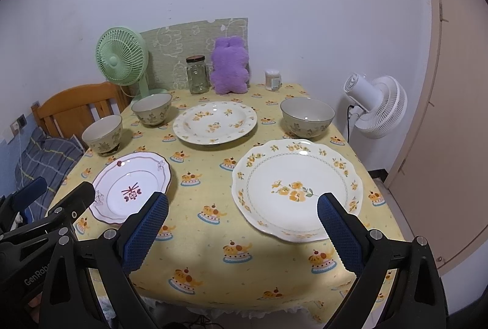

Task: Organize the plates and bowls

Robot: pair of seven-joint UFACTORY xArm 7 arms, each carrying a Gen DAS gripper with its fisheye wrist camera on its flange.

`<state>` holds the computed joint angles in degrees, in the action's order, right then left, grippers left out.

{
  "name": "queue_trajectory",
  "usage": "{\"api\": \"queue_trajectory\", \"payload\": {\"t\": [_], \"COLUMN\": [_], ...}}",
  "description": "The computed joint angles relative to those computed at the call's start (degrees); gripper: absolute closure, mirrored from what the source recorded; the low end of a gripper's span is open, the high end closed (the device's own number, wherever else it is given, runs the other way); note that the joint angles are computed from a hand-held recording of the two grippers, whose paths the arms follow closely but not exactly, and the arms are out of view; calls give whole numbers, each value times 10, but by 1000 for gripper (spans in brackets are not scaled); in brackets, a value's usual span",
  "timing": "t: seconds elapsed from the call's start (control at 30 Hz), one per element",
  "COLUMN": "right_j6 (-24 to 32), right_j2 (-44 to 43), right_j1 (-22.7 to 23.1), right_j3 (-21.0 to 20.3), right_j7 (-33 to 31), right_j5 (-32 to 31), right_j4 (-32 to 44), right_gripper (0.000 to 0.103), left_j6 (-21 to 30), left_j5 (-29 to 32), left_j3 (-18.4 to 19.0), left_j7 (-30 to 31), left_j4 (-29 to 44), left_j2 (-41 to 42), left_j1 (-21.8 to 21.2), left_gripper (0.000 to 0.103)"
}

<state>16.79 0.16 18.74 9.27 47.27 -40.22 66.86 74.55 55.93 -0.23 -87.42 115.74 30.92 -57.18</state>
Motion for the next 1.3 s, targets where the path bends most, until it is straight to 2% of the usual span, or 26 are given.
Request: {"api": "queue_trajectory", "payload": {"t": [0.63,0.93,1.17,1.3], "right_j6": [6,54,110,142], "right_j2": [17,57,100,122], "right_j1": [9,38,66,83], "right_j3": [-4,-15,-29,-42], "right_j7": [20,38,40,57], "right_j5": [-19,-29,-10,-12], "right_j4": [21,79,143,182], "right_gripper": [4,4,6,7], "left_j6": [-15,-64,-124,-150], "left_j5": [2,-7,-35,-62], "left_j3": [-6,-14,-14,-11], "left_j7": [0,28,83,117], "left_j4": [-28,-55,-53,-26], "left_j2": [-17,-35,-34,-14], "left_j1": [14,53,90,105], "left_gripper": [15,16,19,21]}}
